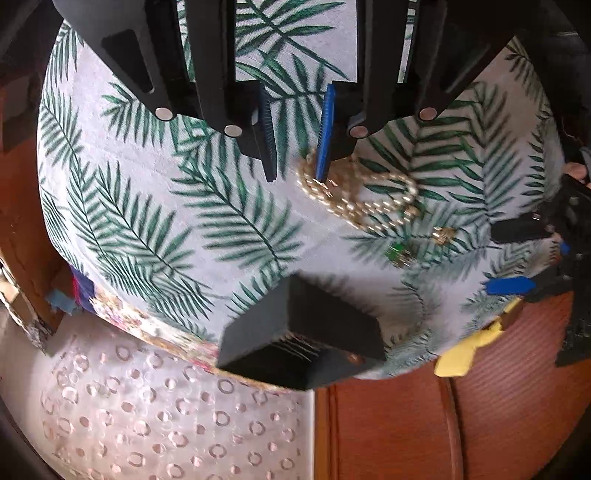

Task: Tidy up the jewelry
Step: 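Move both tools back to the remaining pearls, ring and brooch, then grasp the pearl necklace with the right tool while the left tool grasps the gold ring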

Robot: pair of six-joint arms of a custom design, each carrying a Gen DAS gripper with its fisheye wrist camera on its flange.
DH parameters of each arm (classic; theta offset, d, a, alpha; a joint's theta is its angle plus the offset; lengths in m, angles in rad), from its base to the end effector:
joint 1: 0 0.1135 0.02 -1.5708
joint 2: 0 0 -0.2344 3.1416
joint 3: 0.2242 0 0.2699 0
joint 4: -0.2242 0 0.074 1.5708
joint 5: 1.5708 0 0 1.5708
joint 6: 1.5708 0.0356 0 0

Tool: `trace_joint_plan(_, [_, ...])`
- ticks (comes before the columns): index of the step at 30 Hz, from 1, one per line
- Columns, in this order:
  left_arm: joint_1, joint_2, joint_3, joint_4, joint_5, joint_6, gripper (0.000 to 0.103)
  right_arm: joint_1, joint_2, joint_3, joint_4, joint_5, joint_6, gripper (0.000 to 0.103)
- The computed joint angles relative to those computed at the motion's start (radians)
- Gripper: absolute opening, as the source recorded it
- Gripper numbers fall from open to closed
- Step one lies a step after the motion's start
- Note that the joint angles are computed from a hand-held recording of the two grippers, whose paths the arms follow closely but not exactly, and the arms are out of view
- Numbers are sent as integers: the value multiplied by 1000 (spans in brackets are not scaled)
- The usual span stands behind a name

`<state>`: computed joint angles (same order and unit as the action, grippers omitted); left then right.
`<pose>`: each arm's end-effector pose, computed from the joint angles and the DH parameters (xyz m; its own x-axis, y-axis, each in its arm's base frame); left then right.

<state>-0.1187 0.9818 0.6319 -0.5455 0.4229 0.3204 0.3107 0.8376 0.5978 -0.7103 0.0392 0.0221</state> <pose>0.2208 -0.0410 0.1915 -0.6213 0.3633 -0.6943 0.5884 0.8015 -0.1071 0.1877 0.0588 0.1943 -0.7806 -0.2274 -0.5822 -0.2666 0.9636 -0.0190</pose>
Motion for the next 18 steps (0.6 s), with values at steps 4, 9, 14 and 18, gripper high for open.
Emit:
trace_joint_plan(4, [-2,-1,-4,2,0,-3,95,-8,12,-3,14,-17,0,24])
trace_joint_plan(9, [-4,-9,-14,2,-2,-5,95,19,76,18,41,-10,12,24])
trace_joint_plan(14, [2,-19,-16,-4,6,-4,95,37,94,28,46,0,4,5])
trace_joint_plan(18, [7,-16,-14,-3,10,-3,95,63,43,10,46,49,6,5])
